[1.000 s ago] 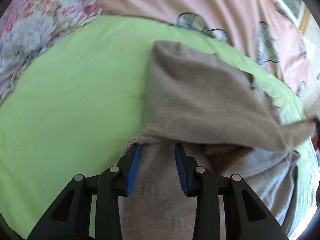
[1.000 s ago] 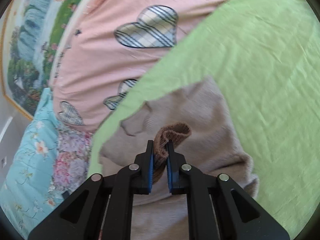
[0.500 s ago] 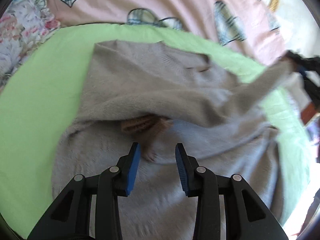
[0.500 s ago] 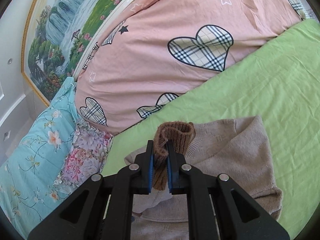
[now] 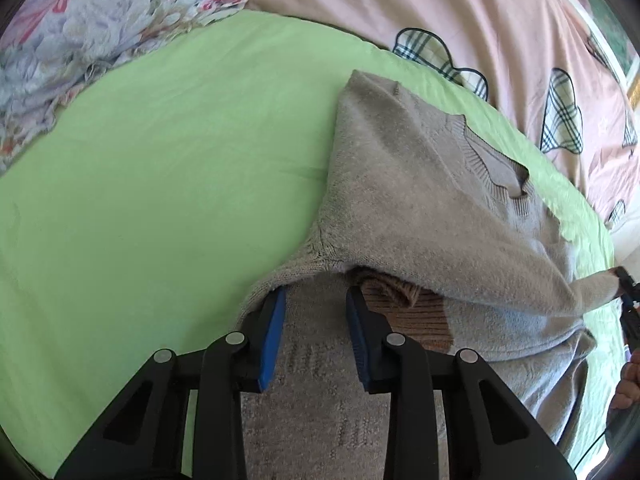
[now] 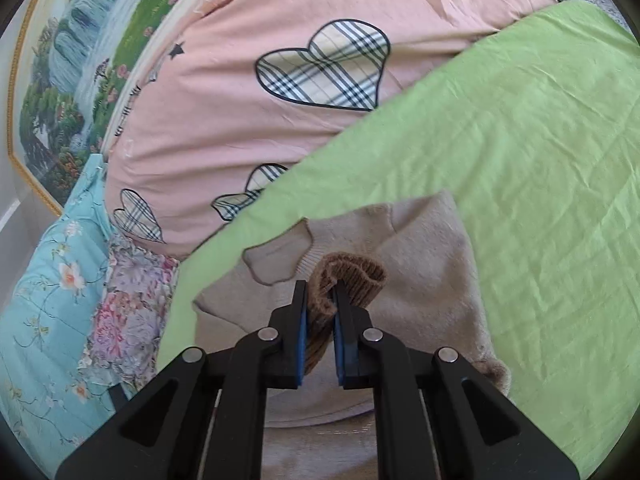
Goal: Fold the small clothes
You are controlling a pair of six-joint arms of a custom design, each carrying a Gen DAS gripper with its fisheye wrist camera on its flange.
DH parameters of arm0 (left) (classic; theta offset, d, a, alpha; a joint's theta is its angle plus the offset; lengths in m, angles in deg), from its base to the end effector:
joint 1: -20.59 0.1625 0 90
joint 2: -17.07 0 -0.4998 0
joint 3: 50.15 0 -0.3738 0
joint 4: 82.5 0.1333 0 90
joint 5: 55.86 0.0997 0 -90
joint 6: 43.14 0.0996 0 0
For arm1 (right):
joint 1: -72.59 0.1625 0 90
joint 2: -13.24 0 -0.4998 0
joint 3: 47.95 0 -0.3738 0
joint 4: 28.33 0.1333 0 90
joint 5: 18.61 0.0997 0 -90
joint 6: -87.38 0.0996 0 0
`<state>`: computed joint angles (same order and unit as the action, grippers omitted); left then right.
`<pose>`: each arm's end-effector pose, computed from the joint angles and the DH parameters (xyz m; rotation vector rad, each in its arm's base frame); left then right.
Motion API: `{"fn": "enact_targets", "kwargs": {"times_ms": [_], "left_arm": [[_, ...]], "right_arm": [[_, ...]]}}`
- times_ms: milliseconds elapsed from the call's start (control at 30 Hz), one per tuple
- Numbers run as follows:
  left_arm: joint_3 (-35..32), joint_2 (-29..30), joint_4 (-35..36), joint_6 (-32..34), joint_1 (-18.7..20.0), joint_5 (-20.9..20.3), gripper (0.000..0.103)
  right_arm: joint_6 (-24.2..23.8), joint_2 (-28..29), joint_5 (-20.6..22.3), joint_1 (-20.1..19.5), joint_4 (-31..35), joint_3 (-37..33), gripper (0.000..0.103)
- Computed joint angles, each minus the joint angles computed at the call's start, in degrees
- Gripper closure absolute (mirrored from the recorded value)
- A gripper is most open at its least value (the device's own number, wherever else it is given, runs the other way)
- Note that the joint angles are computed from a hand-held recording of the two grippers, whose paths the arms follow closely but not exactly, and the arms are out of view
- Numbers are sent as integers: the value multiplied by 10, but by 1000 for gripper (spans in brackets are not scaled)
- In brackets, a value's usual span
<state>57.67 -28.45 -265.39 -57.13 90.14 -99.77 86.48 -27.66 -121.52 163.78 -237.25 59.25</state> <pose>-0.0332 -0.6759 0.1794 -0.1417 2.3811 -0.9173 0.1248 -0.6632 0.1678 -0.0993 -2.6358 1.3029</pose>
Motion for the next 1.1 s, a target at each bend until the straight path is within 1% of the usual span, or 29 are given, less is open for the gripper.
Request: {"fn": "enact_targets", "kwargs": {"times_ms": [33, 67, 100, 133, 167, 200, 267, 300, 333, 367, 400, 433, 467, 500, 533, 600, 633, 667, 700, 767, 833, 867, 933, 967, 1000, 1033, 1067, 1100], "left_arm": [[3, 1, -5, 9, -1, 4, 71], [4, 2, -9, 22, -2, 6, 71], [3, 2, -7, 29, 0, 7, 71], [3, 3, -7, 36, 2, 4, 71], [3, 2, -7, 42, 5, -1, 71], [6, 0, -11, 47, 5, -5, 71], [11, -1, -23, 60, 2, -1, 71], [15, -1, -35, 69, -1, 7, 71], [18, 0, -50, 77, -4, 12, 71], [23, 2, -72, 89, -6, 16, 70], [22, 3, -76, 94, -6, 14, 68], [21, 6, -74, 97, -5, 14, 67], [19, 9, -73, 96, -3, 19, 67], [19, 12, -75, 96, -1, 19, 67], [20, 14, -84, 97, 2, 14, 67], [26, 15, -109, 97, 7, 0, 67], [30, 14, -120, 94, 10, -10, 67], [33, 11, -128, 91, 13, -21, 67], [35, 10, -132, 88, 16, -30, 67], [38, 6, -139, 85, 22, -51, 67], [43, 2, -151, 84, 28, -73, 67], [45, 1, -156, 82, 32, -84, 67], [47, -2, -162, 79, 37, -99, 67], [48, -3, -165, 78, 39, -106, 67], [49, -3, -168, 77, 41, -112, 67], [50, -4, -171, 76, 43, -118, 67], [50, -4, -175, 74, 45, -126, 67], [50, -4, -177, 71, 46, -129, 67]], "right_arm": [[6, 0, -5, -4, 1, 5, 91], [9, -1, -18, -9, 11, 12, 91], [7, -2, -40, -11, 34, 14, 90], [10, -4, -68, -11, 69, 12, 89], [13, -2, -112, -8, 90, 12, 89], [12, 1, -157, -2, 88, 16, 89], [-16, 4, -201, 13, 39, 28, 88], [-28, 6, -218, 22, 24, 27, 88], [-43, 8, -222, 30, 7, 26, 88], [-57, 8, -211, 36, -1, 23, 88], [-66, 9, -202, 42, -2, 17, 87], [-76, 14, -194, 49, 5, 6, 85], [-85, 19, -173, 55, 23, -6, 83], [-87, 24, -148, 58, 42, -17, 76], [-87, 33, -122, 62, 76, -36, 63], [-112, 61, -89, 73, 134, -77, 48], [-132, 79, -80, 79, 159, -102, 46], [-156, 102, -76, 88, 200, -139, 46], [-170, 120, -67, 91, 251, -180, 46], [-191, 168, -74, 100, 340, -273, 46], [-219, 211, -82, 104, 390, -348, 46], [-230, 236, -77, 104, 428, -396, 46], [-238, 270, -70, 104, 499, -464, 46], [-243, 290, -77, 105, 539, -502, 46], [-255, 308, -88, 107, 574, -535, 53], [-265, 320, -92, 110, 591, -556, 95], [-264, 331, -91, 110, 588, -574, 98], [-254, 336, -85, 110, 572, -581, 99]]}}
